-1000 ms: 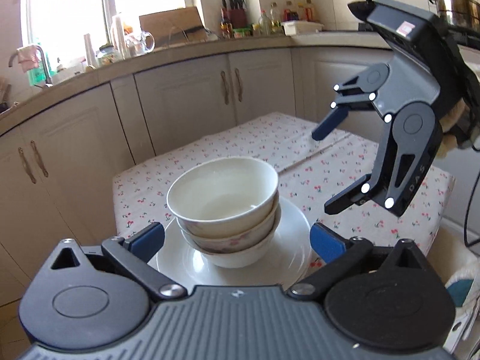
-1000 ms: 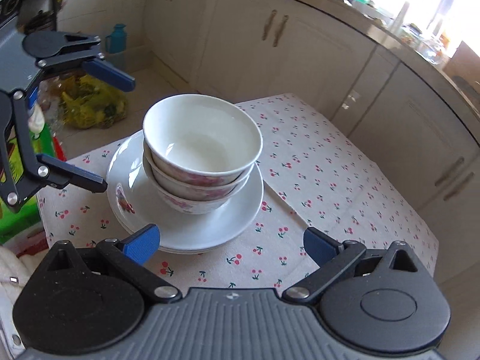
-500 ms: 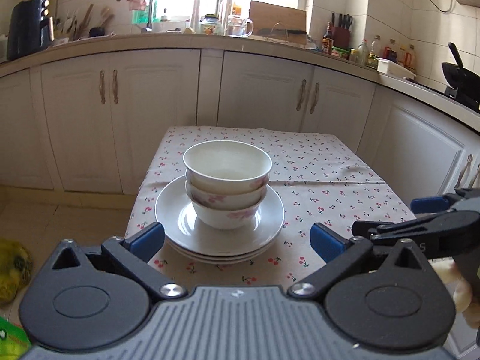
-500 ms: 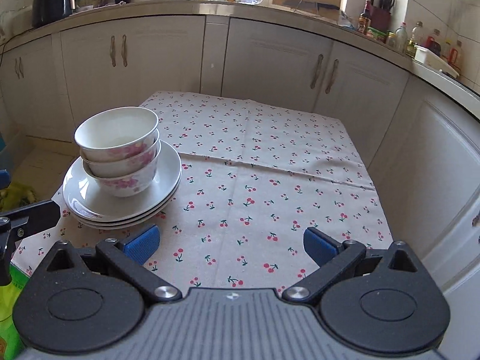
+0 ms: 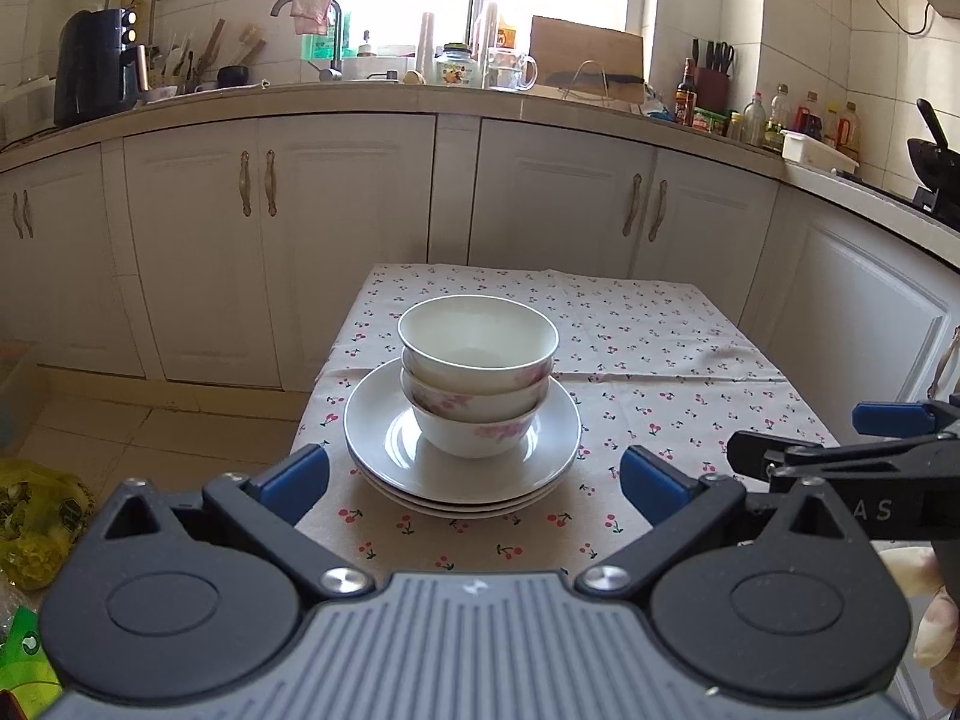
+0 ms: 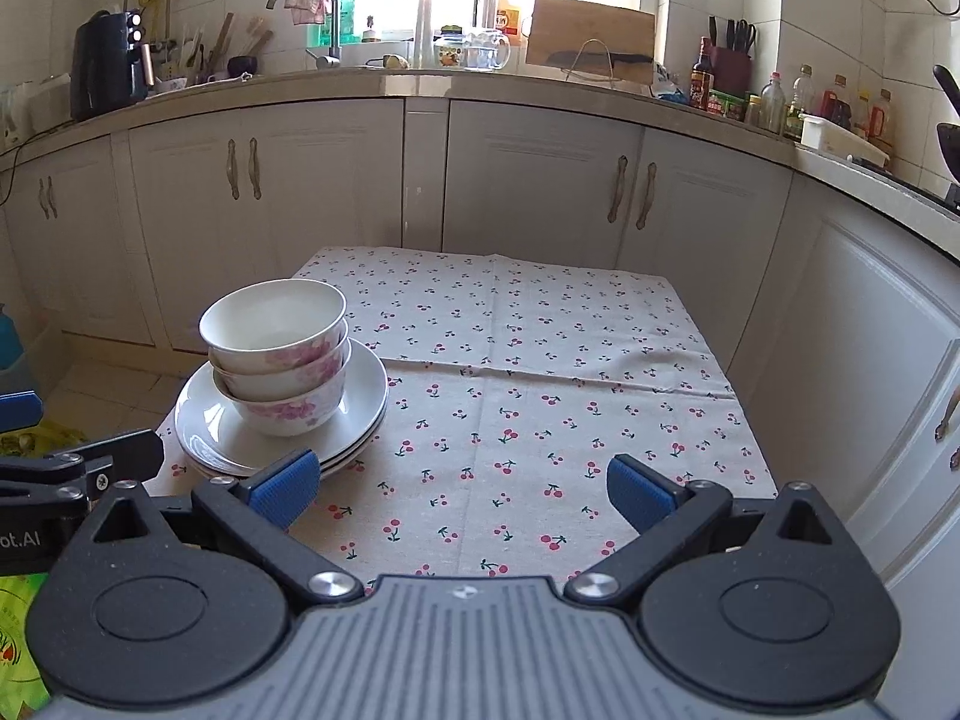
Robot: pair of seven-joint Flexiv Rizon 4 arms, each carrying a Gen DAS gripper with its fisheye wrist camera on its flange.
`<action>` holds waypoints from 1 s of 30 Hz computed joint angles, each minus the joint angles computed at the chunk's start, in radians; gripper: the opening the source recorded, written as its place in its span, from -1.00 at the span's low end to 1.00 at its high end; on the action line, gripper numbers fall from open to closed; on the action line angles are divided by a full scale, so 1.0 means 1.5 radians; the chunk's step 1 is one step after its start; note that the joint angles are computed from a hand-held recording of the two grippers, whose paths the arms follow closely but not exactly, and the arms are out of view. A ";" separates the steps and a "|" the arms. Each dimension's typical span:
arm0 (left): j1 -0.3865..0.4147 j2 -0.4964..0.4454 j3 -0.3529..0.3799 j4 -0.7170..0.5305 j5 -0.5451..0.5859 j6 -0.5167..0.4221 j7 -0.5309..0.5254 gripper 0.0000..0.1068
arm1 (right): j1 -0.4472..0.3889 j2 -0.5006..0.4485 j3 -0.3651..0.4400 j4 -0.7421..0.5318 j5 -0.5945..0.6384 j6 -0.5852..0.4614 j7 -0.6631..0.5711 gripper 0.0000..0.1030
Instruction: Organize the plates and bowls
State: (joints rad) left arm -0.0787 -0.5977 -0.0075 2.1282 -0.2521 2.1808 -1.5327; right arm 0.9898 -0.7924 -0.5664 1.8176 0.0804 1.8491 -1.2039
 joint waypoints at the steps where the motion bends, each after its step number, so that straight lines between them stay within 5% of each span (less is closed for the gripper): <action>1: -0.006 -0.001 0.004 -0.001 -0.006 0.000 0.003 0.92 | 0.000 0.000 0.000 0.001 0.001 0.002 0.000 1.00; 30: -0.044 -0.001 0.017 0.003 -0.061 0.014 0.024 0.92 | 0.018 -0.005 -0.016 0.007 0.029 0.010 -0.005 1.00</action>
State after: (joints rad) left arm -0.1443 -0.5998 0.0175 2.1327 -0.3438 2.2016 -1.4963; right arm 1.0173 -0.7997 -0.5905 1.8275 0.1232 1.8635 -1.2110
